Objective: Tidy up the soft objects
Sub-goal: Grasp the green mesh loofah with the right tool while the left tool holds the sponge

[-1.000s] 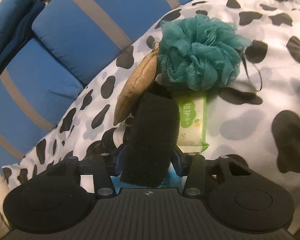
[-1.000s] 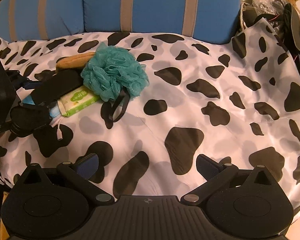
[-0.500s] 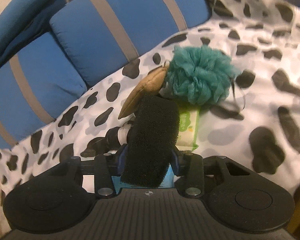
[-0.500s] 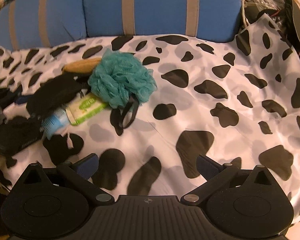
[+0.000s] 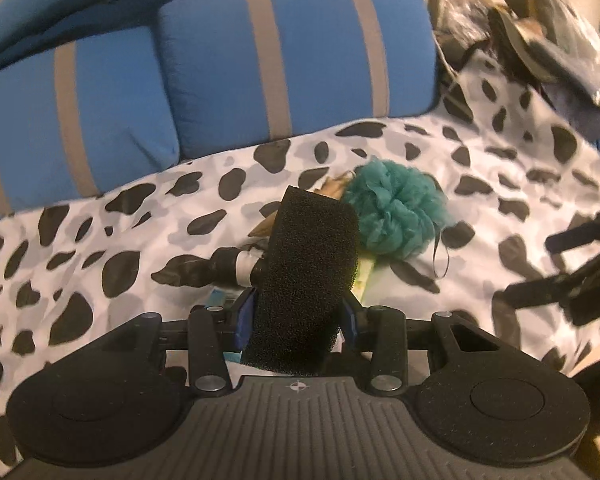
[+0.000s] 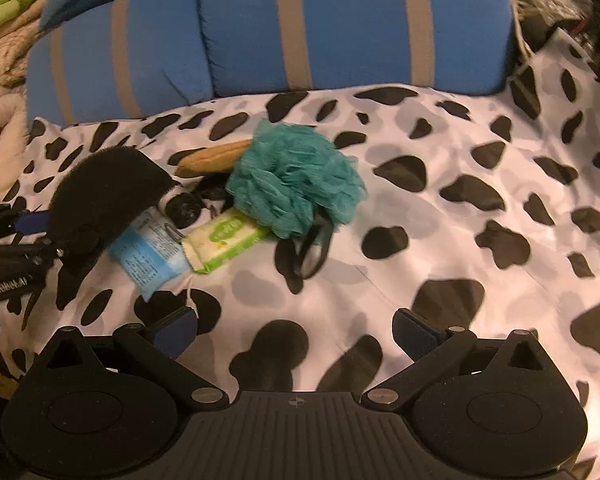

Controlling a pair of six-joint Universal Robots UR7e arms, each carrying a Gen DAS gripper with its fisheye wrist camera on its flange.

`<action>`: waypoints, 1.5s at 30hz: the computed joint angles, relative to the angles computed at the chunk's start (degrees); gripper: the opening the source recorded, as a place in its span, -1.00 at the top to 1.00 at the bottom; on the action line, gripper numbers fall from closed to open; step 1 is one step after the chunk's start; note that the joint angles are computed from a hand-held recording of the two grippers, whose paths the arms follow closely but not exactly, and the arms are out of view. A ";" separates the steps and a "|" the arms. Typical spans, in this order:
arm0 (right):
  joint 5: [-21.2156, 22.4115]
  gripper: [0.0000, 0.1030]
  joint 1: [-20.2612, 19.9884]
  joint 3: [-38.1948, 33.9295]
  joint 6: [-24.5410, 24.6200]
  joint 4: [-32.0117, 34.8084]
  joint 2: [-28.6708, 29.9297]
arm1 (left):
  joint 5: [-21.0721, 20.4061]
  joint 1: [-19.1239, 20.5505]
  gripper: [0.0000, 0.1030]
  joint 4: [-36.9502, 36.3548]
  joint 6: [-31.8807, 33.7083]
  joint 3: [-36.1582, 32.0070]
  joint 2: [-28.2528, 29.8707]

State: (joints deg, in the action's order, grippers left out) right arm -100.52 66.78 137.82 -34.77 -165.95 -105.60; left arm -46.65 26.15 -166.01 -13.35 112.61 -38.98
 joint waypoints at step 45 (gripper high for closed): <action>-4.32 -0.68 3.39 -18.12 -9.29 -16.99 33.10 | -5.26 3.24 0.18 -0.75 -8.38 -0.60 -2.27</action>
